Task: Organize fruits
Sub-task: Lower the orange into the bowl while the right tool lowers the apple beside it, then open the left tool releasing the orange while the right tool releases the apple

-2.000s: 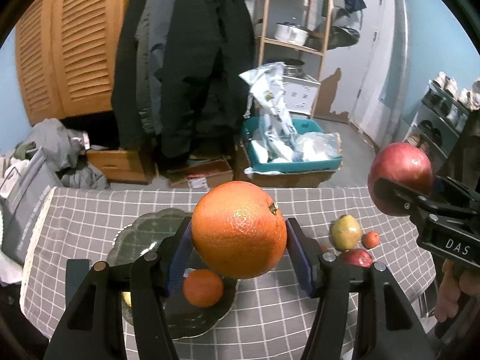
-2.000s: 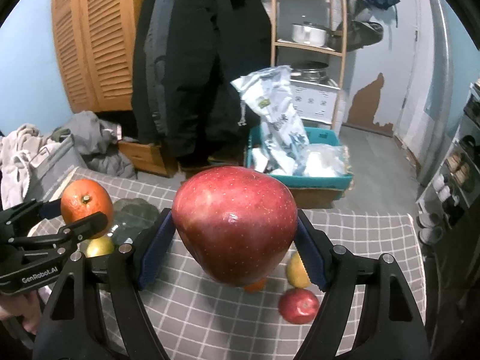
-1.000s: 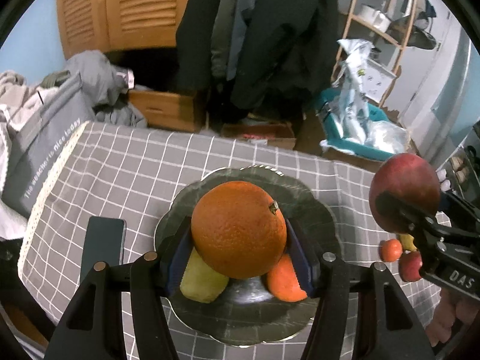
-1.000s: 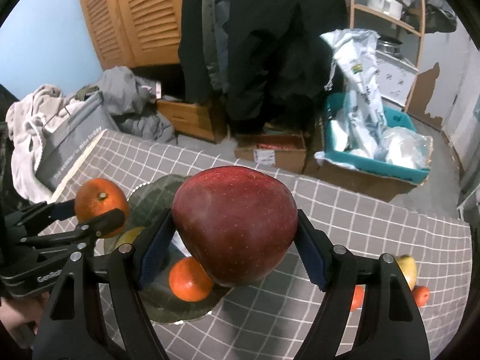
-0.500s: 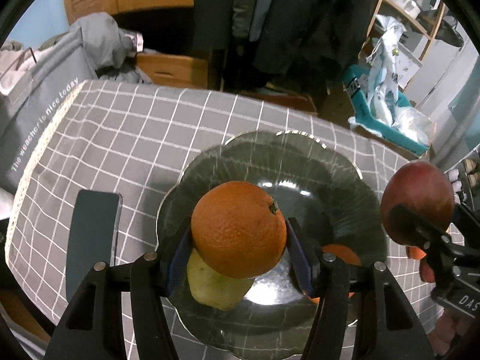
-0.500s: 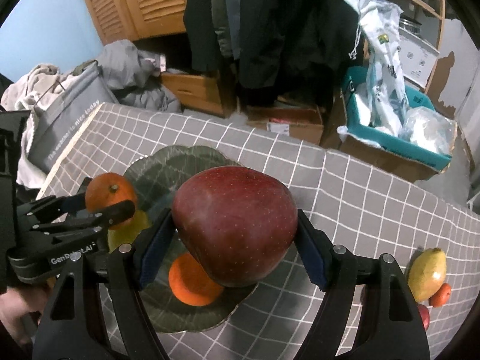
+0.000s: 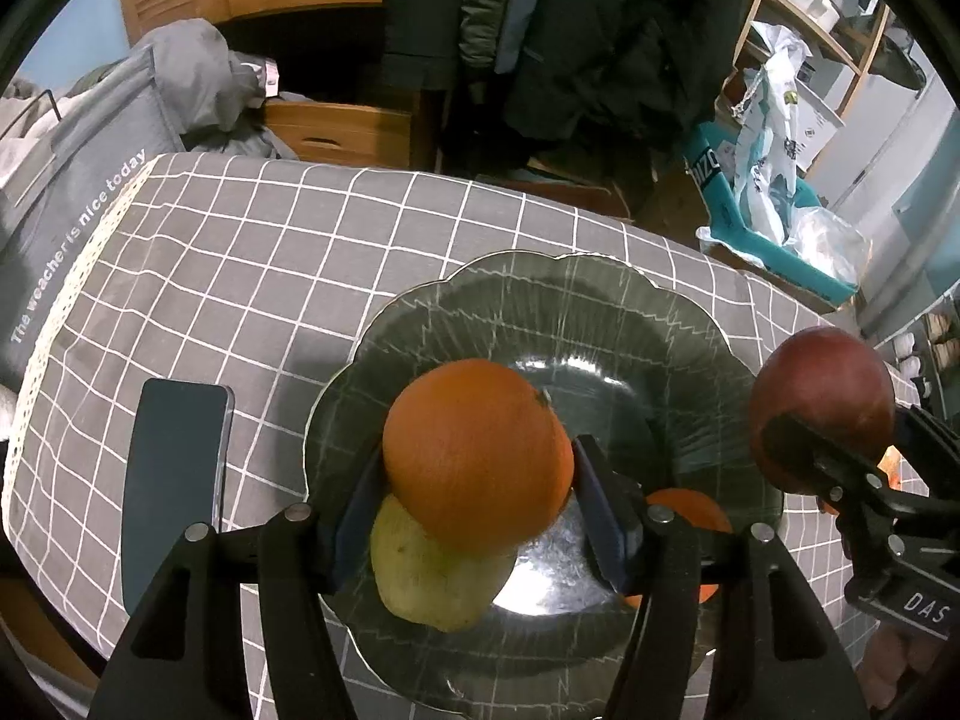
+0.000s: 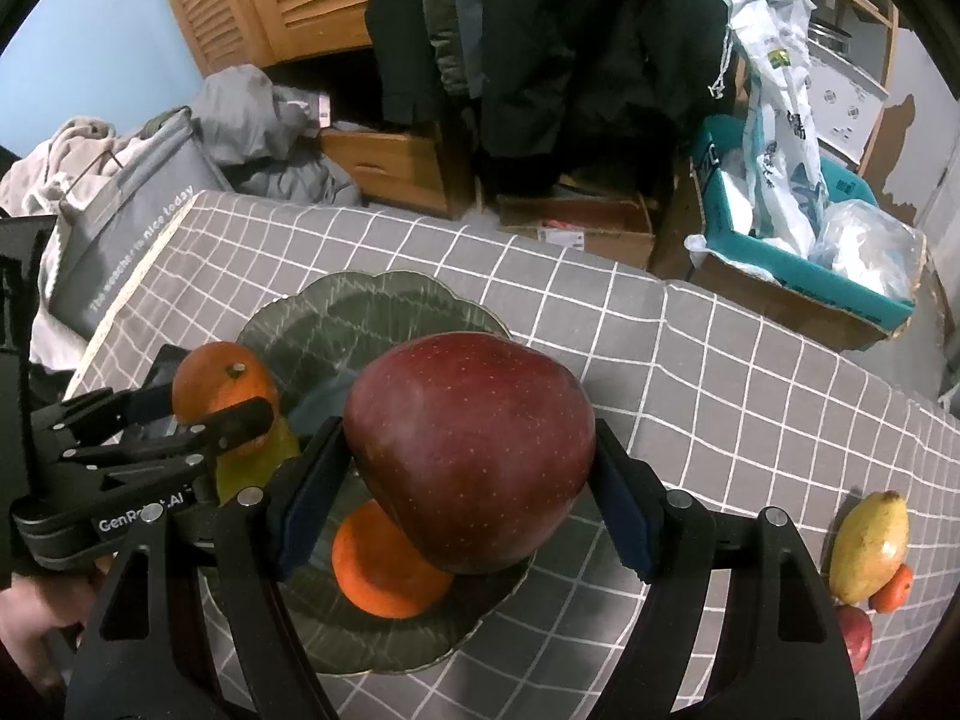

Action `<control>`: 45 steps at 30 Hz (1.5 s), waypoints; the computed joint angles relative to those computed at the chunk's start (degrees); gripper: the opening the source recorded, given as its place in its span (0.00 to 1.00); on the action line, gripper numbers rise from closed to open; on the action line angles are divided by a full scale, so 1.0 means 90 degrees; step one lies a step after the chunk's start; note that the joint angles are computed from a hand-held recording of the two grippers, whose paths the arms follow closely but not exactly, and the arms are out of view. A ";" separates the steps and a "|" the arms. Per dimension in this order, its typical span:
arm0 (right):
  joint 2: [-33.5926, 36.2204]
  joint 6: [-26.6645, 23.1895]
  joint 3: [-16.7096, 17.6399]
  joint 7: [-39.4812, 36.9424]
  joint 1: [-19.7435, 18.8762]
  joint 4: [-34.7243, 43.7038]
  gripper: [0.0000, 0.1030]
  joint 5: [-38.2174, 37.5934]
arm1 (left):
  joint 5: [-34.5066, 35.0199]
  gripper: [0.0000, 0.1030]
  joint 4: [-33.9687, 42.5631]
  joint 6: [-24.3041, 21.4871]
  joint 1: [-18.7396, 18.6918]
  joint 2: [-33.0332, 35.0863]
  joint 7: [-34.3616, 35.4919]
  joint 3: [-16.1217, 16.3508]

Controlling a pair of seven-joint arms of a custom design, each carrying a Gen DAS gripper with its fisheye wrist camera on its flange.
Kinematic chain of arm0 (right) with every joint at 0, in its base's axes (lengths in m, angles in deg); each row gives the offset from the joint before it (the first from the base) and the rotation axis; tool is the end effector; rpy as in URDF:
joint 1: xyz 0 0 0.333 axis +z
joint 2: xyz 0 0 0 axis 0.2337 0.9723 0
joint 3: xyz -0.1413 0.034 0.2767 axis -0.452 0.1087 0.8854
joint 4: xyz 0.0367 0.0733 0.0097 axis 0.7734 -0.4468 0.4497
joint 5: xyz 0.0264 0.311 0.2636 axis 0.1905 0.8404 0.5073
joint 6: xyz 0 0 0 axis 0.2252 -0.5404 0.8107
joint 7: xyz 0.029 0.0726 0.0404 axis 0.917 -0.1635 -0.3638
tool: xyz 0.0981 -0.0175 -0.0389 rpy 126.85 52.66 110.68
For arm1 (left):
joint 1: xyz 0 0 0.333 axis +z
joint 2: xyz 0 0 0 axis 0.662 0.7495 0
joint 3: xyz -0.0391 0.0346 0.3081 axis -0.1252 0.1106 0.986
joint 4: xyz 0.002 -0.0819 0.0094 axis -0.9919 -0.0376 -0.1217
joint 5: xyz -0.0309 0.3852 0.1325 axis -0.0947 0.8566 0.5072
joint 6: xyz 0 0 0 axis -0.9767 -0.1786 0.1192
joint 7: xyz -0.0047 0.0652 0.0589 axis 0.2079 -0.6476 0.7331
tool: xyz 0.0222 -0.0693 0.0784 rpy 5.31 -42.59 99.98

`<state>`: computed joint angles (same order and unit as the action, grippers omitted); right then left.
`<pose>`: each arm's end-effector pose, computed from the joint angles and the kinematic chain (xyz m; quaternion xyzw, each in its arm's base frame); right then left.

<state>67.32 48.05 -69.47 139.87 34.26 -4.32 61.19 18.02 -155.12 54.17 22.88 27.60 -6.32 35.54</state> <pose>0.7149 0.3419 0.4232 -0.9074 0.3147 -0.0231 0.2776 0.5927 -0.3156 0.3927 -0.8900 0.3915 -0.1599 0.1707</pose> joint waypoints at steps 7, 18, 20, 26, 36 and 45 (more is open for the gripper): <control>0.0048 -0.0054 -0.0005 0.0093 0.0004 0.0079 0.76 0.0009 | 0.0032 0.68 -0.0036 -0.0018 -0.0017 -0.0065 -0.0043 0.0001; 0.0341 -0.0352 -0.0041 0.0235 0.0128 0.0430 0.76 -0.0177 | 0.0045 0.71 -0.0303 -0.0351 -0.0042 -0.0386 -0.0351 -0.0056; 0.0393 -0.0392 -0.0061 0.0280 0.0161 0.0486 0.76 -0.0232 | 0.0033 0.71 -0.0370 -0.0419 -0.0040 -0.0453 -0.0404 -0.0078; 0.0511 -0.0515 -0.0124 0.0361 0.0235 0.0597 0.76 -0.0433 | -0.0028 0.71 -0.0579 -0.0456 -0.0005 -0.0627 -0.0522 -0.0131; 0.0537 -0.0599 -0.0141 0.0325 0.0271 0.0645 0.77 -0.0562 | 0.0026 0.71 -0.0499 -0.0609 -0.0028 -0.0625 -0.0468 -0.0171; 0.0401 -0.0413 -0.0159 0.0249 0.0299 0.0425 0.77 -0.0633 | 0.0140 0.78 -0.0430 -0.0744 -0.0078 -0.0666 -0.0539 -0.0178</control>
<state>70.93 44.33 -70.90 142.11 36.96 -0.50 55.50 19.28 -158.99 47.47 22.17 21.60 -11.17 33.94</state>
